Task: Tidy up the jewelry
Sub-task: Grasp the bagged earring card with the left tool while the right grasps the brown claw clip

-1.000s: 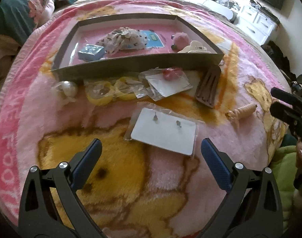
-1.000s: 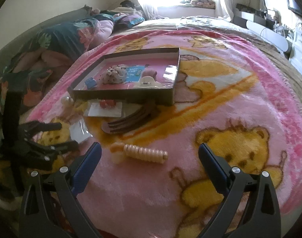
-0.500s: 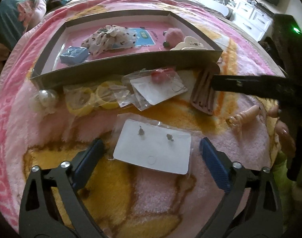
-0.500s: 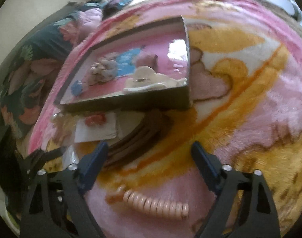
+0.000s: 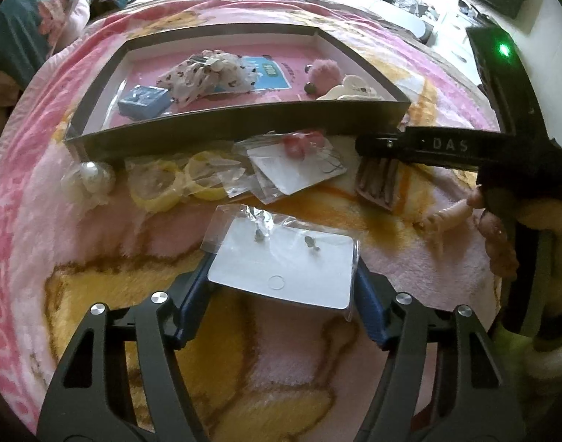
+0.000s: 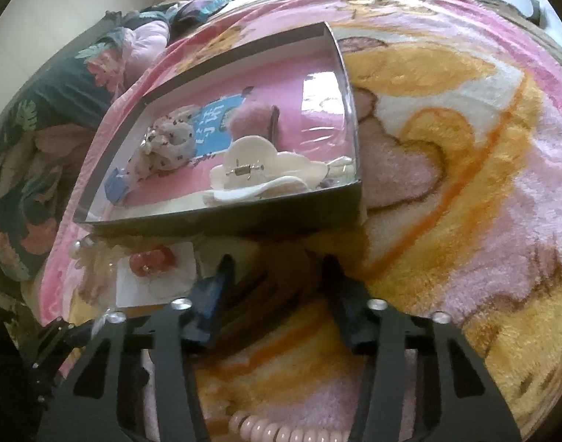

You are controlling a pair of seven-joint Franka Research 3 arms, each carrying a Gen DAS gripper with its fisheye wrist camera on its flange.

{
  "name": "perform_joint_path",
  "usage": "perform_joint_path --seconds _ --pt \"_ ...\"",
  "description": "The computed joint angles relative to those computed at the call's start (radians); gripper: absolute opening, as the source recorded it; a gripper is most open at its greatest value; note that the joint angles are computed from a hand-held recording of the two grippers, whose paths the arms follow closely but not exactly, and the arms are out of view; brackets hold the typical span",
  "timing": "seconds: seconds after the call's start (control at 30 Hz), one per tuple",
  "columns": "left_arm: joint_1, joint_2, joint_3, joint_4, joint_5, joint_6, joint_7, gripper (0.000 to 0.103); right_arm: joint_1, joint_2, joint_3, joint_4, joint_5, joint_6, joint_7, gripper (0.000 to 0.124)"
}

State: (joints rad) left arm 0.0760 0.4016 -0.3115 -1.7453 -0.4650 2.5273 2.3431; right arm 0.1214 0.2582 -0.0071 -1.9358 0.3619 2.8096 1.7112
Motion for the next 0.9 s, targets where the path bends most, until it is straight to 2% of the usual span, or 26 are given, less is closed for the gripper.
perform_joint_path --seconds 0.17,0.33,0.5,0.9 --pt "0.022 -0.007 0.005 0.007 -0.035 -0.028 -0.018 0.061 -0.040 -0.031 0.067 -0.046 0.149 0.064 -0.152 0.033" --pt "0.037 -0.028 0.017 -0.003 -0.064 -0.026 -0.020 0.061 -0.006 -0.071 0.052 -0.094 0.149 0.141 -0.179 0.031" --pt "0.046 -0.052 0.029 -0.022 -0.086 -0.005 -0.015 0.061 -0.006 -0.116 0.065 -0.128 0.205 0.188 -0.237 0.030" --pt "0.067 -0.091 0.056 -0.025 -0.139 0.027 -0.012 0.061 0.030 -0.201 0.067 -0.161 0.319 0.240 -0.394 0.030"
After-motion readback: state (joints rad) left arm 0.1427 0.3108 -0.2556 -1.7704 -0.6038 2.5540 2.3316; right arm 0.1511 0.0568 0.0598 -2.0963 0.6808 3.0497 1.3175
